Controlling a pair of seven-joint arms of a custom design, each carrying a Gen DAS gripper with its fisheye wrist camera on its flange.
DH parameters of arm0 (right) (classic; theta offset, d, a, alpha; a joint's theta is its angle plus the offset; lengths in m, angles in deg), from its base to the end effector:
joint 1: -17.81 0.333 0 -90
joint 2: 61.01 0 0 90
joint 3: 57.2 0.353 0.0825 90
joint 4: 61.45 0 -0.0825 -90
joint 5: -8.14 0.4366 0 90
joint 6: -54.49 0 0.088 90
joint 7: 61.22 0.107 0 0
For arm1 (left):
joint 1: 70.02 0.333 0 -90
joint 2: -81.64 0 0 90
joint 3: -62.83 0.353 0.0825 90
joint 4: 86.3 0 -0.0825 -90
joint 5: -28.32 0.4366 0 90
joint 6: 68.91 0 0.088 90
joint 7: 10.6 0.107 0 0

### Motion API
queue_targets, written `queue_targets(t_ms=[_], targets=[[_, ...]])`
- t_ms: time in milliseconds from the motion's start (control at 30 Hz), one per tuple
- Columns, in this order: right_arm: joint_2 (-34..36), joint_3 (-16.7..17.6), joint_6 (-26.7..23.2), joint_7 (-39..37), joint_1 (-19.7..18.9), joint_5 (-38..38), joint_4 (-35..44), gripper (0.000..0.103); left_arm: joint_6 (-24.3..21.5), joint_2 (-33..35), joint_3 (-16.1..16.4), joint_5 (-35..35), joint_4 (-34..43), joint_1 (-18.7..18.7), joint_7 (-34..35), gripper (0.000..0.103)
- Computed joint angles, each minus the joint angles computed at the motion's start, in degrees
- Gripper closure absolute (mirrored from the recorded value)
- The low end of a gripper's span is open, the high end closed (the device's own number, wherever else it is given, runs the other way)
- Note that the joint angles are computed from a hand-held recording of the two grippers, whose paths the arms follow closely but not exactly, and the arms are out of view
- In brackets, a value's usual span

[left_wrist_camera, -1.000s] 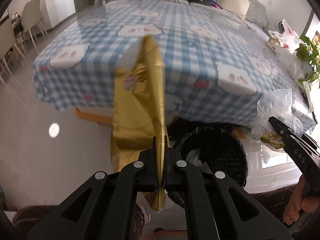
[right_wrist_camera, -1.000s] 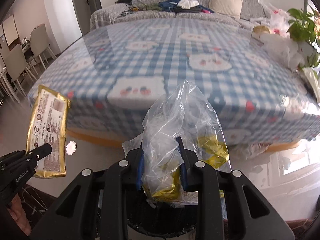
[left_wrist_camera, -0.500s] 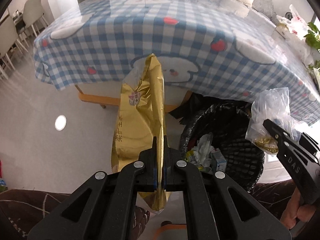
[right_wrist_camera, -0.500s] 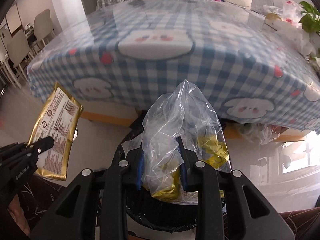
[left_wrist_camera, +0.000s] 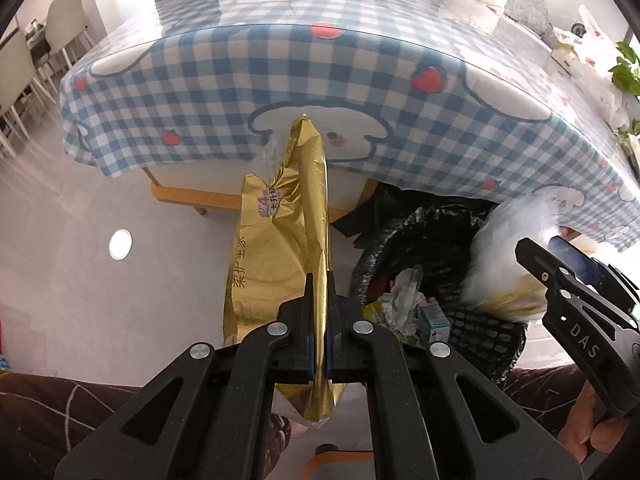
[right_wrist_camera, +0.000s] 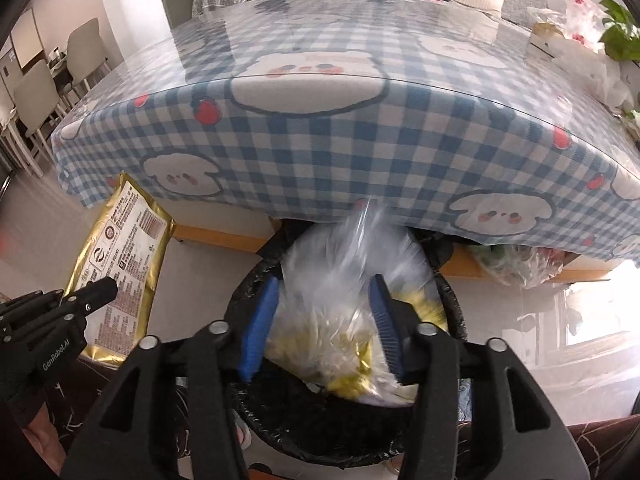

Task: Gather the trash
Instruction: 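Carry the gold foil bag and clear plastic bag down over the trash bin with both tools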

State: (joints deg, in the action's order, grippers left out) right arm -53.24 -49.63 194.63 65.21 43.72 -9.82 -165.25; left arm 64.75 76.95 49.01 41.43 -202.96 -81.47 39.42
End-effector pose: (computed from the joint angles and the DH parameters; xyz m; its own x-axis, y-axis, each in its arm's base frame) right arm 0.5815 0.3789 0.5367 0.1461 -0.9880 -0.0492 -0.8476 -0.0994 -0.5212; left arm 0.5527 -0.2606 0.5368 0.1161 -0.9921 0.0478 -0.9018 -0.1254 -0.4136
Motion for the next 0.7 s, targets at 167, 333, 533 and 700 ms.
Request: queue_targets(t_ms=[167, 333, 533, 700], targets=[[-1.5, -0.6, 0.6, 0.1, -0.9, -0.6, -1.8, 0.037, -0.2, 2.4, -0.6, 0.2, 2.3, -1.2, -0.2, 0.101], [-3.8, -1.4, 1.9, 0.6, -2.4, -2.1, -4.5, 0.02, -0.9, 6.2, -0.9, 1.3, 6.2, -3.7, -0.5, 0.101], [-6.5, -2.3, 2.9, 0.9, -5.1, -1.9, -8.2, 0.013, -1.0, 10.3, -0.6, 0.8, 10.0, -6.5, -0.2, 0.101], [-8.1, -2.8, 2.8, 1.2, -7.0, -0.5, -10.5, 0.009, -1.4, 12.7, 0.0, 1.0, 12.4, -8.4, -0.2, 0.101]])
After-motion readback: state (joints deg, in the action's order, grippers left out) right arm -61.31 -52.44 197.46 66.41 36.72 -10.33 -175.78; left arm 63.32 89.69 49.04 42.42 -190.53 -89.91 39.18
